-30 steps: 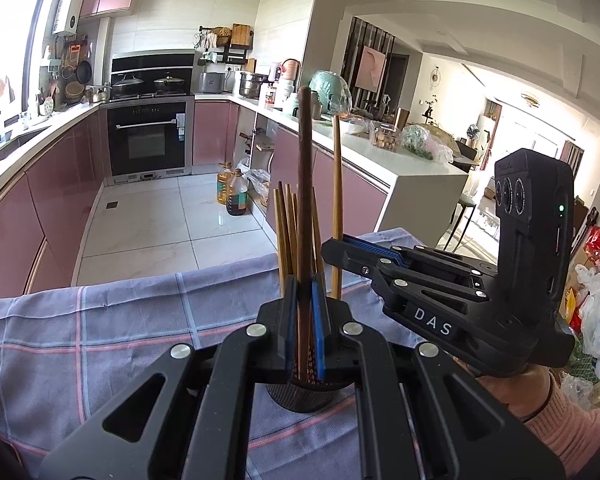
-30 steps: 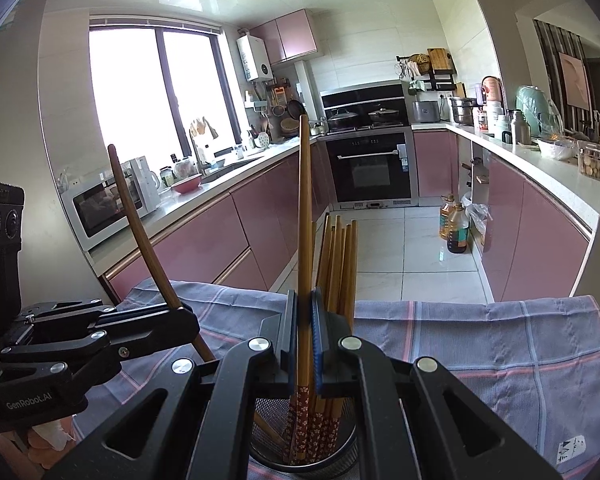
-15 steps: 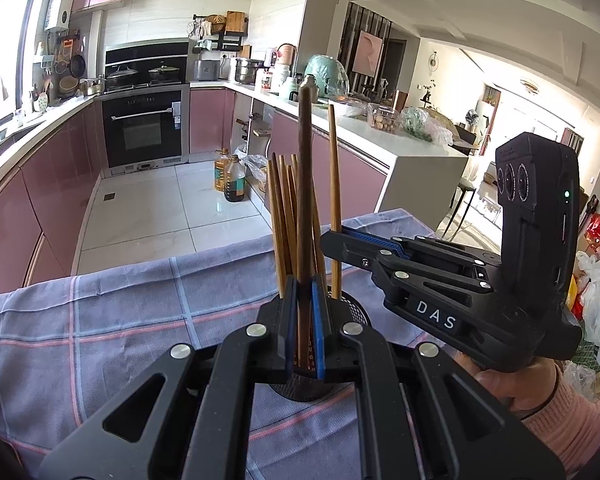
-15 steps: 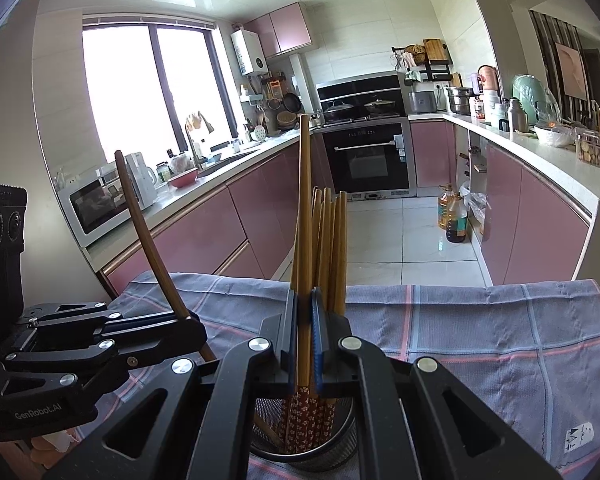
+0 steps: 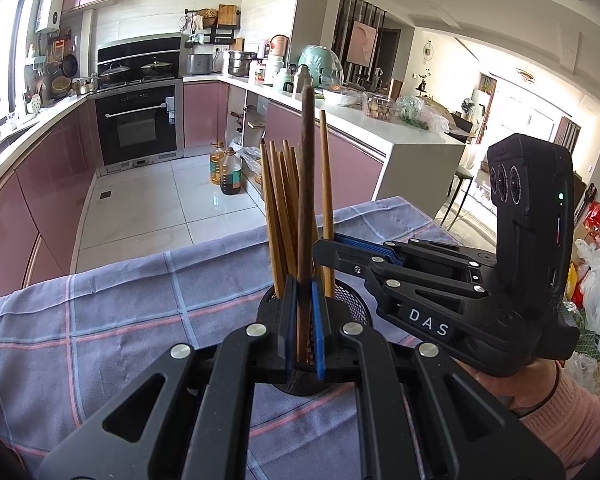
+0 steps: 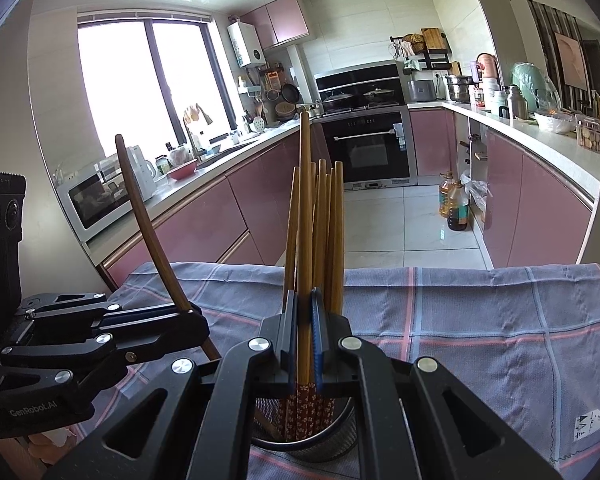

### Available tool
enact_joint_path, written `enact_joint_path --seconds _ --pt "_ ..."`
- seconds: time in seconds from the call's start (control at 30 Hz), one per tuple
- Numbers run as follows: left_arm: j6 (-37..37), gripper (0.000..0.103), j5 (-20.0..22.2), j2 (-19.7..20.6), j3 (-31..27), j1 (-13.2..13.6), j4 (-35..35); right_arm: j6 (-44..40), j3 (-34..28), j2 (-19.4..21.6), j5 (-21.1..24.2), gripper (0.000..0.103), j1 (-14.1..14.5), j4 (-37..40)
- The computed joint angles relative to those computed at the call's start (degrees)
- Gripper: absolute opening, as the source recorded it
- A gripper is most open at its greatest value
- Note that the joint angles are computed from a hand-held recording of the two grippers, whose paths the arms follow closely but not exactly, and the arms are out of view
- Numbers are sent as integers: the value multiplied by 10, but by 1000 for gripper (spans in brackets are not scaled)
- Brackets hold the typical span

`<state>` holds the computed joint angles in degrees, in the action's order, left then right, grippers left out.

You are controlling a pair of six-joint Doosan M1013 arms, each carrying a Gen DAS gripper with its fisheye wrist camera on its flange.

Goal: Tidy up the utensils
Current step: 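Lower both held chopsticks down into the mesh cup, then open both grippers and pull them back from the cup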

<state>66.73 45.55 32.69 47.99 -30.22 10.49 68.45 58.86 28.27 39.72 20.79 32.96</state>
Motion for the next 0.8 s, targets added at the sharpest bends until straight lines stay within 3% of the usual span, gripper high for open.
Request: enact_joint_path --seconds 0.8 --pt "-10 8 25 39 -45 13 -15 21 -21 17 28 6 -1 -11"
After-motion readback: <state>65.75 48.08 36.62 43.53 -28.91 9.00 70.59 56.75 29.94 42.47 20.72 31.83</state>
